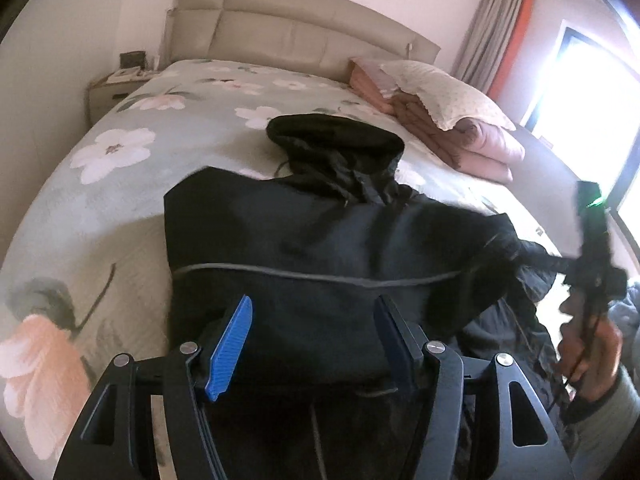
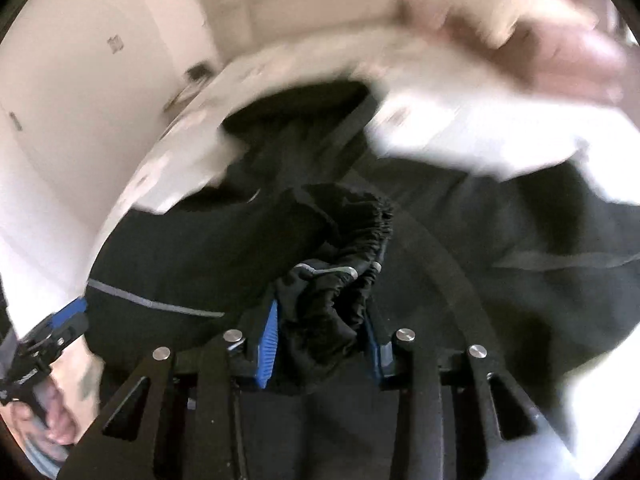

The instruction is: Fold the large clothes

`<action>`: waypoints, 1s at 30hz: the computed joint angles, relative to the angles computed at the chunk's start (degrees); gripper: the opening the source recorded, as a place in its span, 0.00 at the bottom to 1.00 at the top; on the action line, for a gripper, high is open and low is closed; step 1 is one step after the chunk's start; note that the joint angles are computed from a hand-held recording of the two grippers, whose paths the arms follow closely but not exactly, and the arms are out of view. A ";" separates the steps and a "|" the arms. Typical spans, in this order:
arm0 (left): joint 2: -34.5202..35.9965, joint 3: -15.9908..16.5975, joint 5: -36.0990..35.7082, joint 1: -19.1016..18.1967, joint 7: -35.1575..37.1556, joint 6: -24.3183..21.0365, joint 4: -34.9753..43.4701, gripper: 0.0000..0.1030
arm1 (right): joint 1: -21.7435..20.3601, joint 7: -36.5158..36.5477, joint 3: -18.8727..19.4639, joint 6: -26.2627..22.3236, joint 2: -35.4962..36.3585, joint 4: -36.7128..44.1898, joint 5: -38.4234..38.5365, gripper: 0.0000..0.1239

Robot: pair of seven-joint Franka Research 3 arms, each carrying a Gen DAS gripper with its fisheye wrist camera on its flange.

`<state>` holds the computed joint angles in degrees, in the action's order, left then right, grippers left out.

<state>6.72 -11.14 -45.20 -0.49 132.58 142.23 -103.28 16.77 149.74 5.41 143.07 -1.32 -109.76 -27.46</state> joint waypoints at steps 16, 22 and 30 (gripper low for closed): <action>11.86 -4.04 26.37 -2.85 -19.27 0.13 8.15 0.63 | -7.58 -6.61 -2.89 1.52 -2.34 -11.71 7.18 0.36; 6.72 -6.42 17.04 0.20 -13.04 2.50 4.31 0.63 | -8.38 -2.45 0.32 -1.15 -9.71 -12.44 -0.13 0.48; 9.57 -1.42 29.57 -5.01 -27.19 2.58 5.27 0.62 | -6.04 -7.13 0.74 -2.78 -1.49 -6.88 9.44 0.49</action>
